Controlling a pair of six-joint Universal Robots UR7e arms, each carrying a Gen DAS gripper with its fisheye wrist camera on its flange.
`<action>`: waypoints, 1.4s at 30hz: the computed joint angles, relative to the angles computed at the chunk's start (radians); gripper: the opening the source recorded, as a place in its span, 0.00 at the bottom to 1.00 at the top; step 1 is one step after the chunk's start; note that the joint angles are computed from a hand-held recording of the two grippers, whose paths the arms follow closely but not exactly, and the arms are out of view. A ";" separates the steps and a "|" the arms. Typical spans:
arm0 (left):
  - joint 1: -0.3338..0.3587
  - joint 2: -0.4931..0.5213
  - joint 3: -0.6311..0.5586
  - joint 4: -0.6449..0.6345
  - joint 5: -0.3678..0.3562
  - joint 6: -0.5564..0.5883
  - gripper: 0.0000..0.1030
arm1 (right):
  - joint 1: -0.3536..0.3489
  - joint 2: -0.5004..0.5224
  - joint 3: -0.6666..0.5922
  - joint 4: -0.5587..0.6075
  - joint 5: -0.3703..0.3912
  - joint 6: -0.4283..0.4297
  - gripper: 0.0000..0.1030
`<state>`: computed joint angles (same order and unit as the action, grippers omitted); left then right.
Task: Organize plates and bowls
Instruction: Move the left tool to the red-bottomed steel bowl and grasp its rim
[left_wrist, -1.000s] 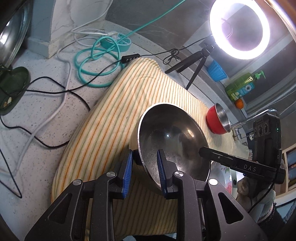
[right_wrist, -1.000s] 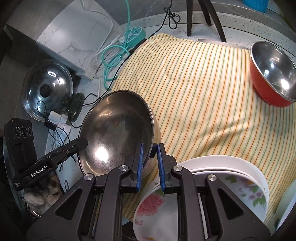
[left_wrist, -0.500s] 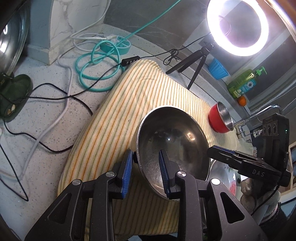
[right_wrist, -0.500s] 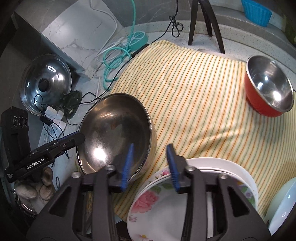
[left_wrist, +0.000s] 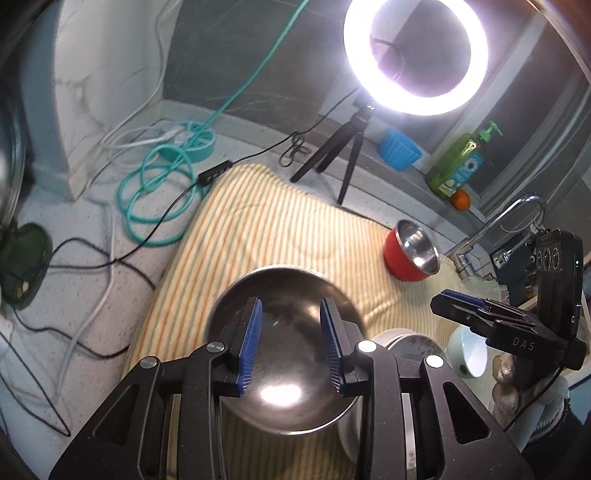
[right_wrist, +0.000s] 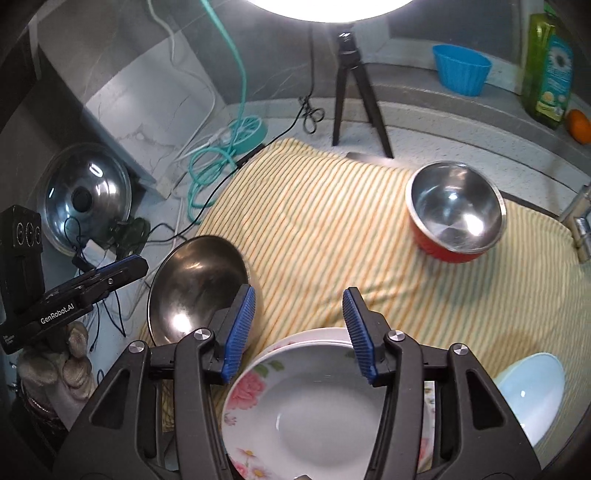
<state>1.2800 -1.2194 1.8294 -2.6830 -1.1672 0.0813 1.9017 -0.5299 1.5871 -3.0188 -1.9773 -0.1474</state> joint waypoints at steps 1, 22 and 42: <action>-0.004 0.006 -0.005 -0.001 -0.008 0.004 0.31 | -0.001 -0.007 0.007 -0.012 -0.003 0.003 0.50; -0.058 0.313 -0.288 0.173 -0.147 -0.015 0.31 | -0.167 -0.132 0.056 -0.061 -0.009 0.182 0.50; -0.027 0.523 -0.541 0.329 -0.173 -0.078 0.31 | -0.245 -0.058 -0.103 0.092 0.074 0.261 0.33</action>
